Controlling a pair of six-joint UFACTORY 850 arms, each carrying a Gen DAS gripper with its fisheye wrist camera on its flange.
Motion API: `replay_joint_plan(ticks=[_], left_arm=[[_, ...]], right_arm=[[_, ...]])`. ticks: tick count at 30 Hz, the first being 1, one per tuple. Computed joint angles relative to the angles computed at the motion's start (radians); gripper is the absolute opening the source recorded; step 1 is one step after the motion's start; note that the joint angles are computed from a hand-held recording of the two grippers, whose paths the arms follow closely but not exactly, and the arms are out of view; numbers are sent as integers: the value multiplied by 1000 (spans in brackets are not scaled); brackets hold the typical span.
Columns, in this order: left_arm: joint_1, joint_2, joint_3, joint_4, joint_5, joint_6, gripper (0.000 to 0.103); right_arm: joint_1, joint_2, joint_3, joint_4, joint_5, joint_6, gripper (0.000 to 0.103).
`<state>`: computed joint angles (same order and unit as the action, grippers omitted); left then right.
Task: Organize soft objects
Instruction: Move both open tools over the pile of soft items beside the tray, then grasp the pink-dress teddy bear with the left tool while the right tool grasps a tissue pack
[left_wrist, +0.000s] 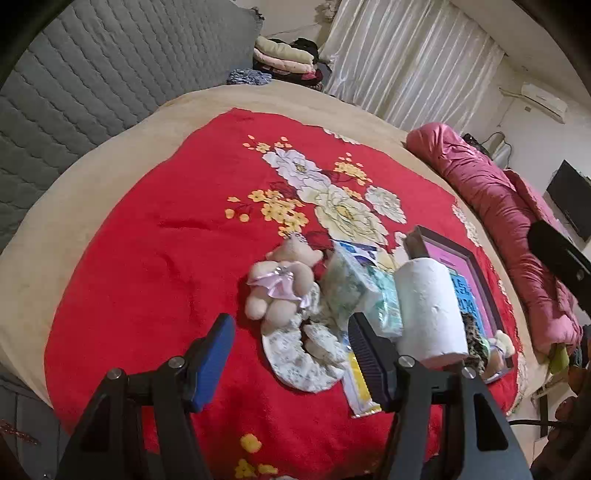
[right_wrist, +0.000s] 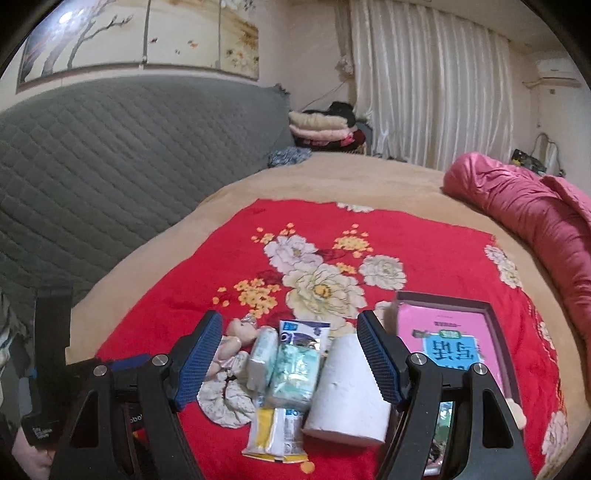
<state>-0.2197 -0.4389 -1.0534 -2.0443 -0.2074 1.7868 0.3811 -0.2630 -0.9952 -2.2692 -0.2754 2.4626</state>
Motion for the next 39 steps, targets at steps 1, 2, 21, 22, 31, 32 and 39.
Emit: replay_joint_plan(ticks=[1,2,21,22,31,32,39], left_arm=[[2,-6,-5,-1,0,0,63],[3,-13,-11,4,1,-6,63],[51,-272,-278,378,-138,-380,63],[53,-281,-289,397,-149,-403,63],[58,-363,-369,542,-203,-552,63],[58,-362,-366,525,-205,-530,63],[86,-378,-364,443,-274,-485,58]], right_arm=[[2,-15,-15,22,9,-30,76],[4,-31,-29,46,17,-61,76],[15,-189,-113,394,122,-441,77],[16,-197,-120,440,123,-492,77],[12,-302,-217,895,133,-985,77],[10,-309,-221,881,134,-975,77],[18,-342,-252,887,114,-1037,54]])
